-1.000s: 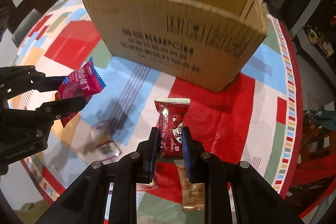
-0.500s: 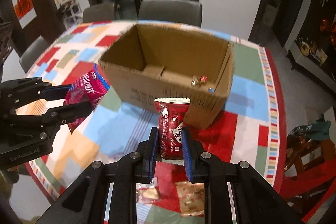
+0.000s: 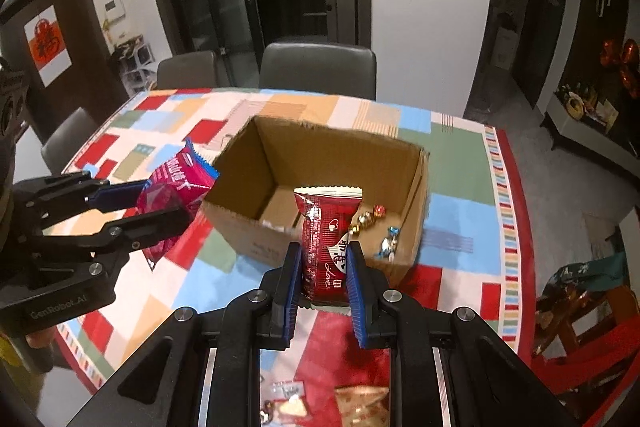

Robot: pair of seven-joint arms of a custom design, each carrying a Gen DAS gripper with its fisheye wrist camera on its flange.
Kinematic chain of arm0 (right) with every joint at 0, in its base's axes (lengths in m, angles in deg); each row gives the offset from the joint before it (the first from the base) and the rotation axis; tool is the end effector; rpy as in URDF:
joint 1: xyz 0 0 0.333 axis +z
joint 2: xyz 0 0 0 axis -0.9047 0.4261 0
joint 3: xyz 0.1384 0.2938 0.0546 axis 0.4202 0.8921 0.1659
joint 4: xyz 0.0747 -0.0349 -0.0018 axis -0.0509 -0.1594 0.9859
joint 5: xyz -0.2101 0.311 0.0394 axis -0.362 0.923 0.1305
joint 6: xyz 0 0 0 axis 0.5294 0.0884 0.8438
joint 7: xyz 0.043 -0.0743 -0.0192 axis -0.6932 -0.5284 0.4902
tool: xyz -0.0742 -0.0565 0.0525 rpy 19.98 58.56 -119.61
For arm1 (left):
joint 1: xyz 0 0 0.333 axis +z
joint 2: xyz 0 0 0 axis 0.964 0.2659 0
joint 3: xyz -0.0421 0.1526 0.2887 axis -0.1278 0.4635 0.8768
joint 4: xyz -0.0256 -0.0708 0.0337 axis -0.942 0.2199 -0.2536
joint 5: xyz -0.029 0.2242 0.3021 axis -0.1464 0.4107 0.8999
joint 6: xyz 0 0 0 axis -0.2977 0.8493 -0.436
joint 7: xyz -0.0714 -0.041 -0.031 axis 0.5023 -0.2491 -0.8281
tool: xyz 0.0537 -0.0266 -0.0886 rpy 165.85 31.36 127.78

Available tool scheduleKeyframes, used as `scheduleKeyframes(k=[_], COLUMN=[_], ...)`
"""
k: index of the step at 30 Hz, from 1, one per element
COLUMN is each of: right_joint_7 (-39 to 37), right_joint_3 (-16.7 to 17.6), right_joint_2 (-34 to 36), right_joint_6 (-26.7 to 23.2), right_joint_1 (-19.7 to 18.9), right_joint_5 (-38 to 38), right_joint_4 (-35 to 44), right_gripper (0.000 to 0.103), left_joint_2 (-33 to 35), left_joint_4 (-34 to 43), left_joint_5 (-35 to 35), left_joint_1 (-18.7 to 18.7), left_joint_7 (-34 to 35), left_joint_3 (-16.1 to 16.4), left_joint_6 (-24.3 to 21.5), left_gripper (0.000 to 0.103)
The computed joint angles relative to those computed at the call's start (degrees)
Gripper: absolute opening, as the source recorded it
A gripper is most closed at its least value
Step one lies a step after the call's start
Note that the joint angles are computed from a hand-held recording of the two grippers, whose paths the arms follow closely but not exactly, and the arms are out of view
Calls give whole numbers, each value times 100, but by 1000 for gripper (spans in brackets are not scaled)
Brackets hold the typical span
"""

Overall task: Organize snacks
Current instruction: 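Carry both snacks over the box and open both tools to release them, then move both open tools back from the box to the remaining snacks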

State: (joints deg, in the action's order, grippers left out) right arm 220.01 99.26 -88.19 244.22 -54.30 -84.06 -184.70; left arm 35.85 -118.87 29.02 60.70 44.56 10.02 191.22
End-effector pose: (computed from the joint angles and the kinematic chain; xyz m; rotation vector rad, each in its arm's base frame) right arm 0.4438 0.2152 0.4359 -1.7486 1.8635 -0.6195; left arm 0.4994 -0.3157 0.4499 -1.1924 2.4815 -0.9826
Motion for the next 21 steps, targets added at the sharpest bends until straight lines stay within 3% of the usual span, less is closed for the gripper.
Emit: scheduleKeyframes(k=[14,17,19,21], right_joint_7=[55,247,475,616], right_joint_3=[-412,-536,-589,-617], right_joint_2=[607,710,723,694], right_joint_6=[117,118,1,-82], right_joint_1=[149,212,263,304], right_joint_5=[-218,-416,-680,-856], right_joint_4=[607,712,760,755], right_gripper=[23,24,44,46], left_joint_2=[816,930,933,879], left_joint_4=[898,975,936,807], left_joint_5=[1053,1482,1963,2118], left_joint_1=[121,70,-105,12], left_joint_7=[-923,-1305,-1719,-1848], left_joint_3=[-33,45,274,172], left_joint_6=[-26,55,216,347], left_gripper=[36,44,57,57])
